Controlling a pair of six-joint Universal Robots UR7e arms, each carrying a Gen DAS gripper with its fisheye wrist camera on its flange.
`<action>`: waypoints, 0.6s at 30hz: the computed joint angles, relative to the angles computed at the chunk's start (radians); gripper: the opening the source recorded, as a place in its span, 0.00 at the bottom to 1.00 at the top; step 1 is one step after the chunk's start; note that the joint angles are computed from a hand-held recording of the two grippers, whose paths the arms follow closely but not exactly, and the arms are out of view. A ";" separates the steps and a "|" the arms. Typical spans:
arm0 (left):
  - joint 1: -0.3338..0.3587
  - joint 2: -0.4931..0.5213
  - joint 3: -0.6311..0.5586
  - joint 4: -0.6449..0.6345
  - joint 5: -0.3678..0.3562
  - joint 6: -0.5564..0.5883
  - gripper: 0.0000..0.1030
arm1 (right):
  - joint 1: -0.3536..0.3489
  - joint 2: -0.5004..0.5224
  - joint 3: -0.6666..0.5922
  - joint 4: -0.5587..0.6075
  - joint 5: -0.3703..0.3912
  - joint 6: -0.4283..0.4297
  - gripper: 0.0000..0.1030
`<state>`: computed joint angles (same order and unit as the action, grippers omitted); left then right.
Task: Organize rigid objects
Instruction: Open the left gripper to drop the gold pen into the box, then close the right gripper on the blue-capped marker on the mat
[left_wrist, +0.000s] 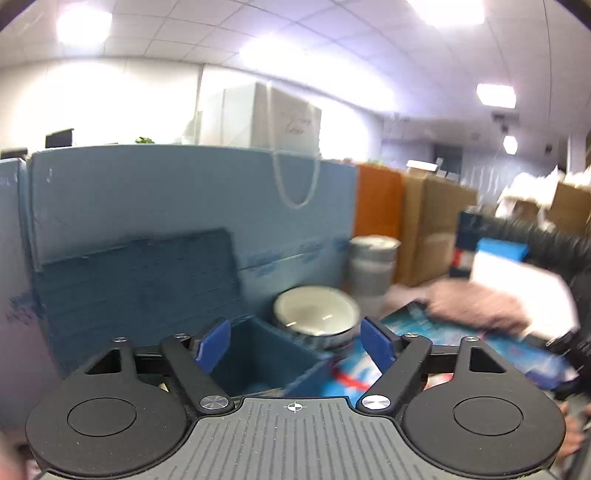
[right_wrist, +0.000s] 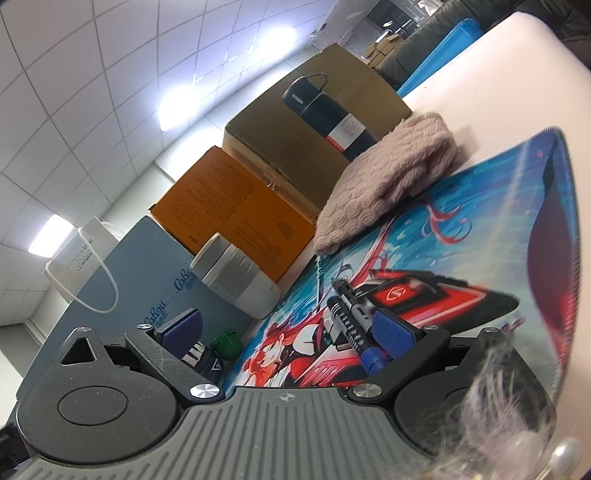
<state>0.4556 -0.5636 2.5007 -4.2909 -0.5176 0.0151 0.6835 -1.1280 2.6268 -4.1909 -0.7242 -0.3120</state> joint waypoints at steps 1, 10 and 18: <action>-0.004 -0.004 0.002 -0.002 -0.016 -0.018 0.83 | 0.014 -0.027 0.001 0.020 -0.017 -0.037 0.95; 0.002 -0.005 0.061 -0.119 -0.092 -0.120 0.88 | 0.224 -0.220 -0.044 0.348 -0.478 -0.350 0.49; 0.014 -0.024 0.104 -0.208 -0.110 -0.163 0.89 | 0.334 -0.137 -0.082 0.349 -0.725 -0.430 0.38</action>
<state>0.4692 -0.5881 2.6047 -4.4986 -0.6277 -0.1480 1.0172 -1.2646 2.5448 -3.8418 -1.4494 -0.7423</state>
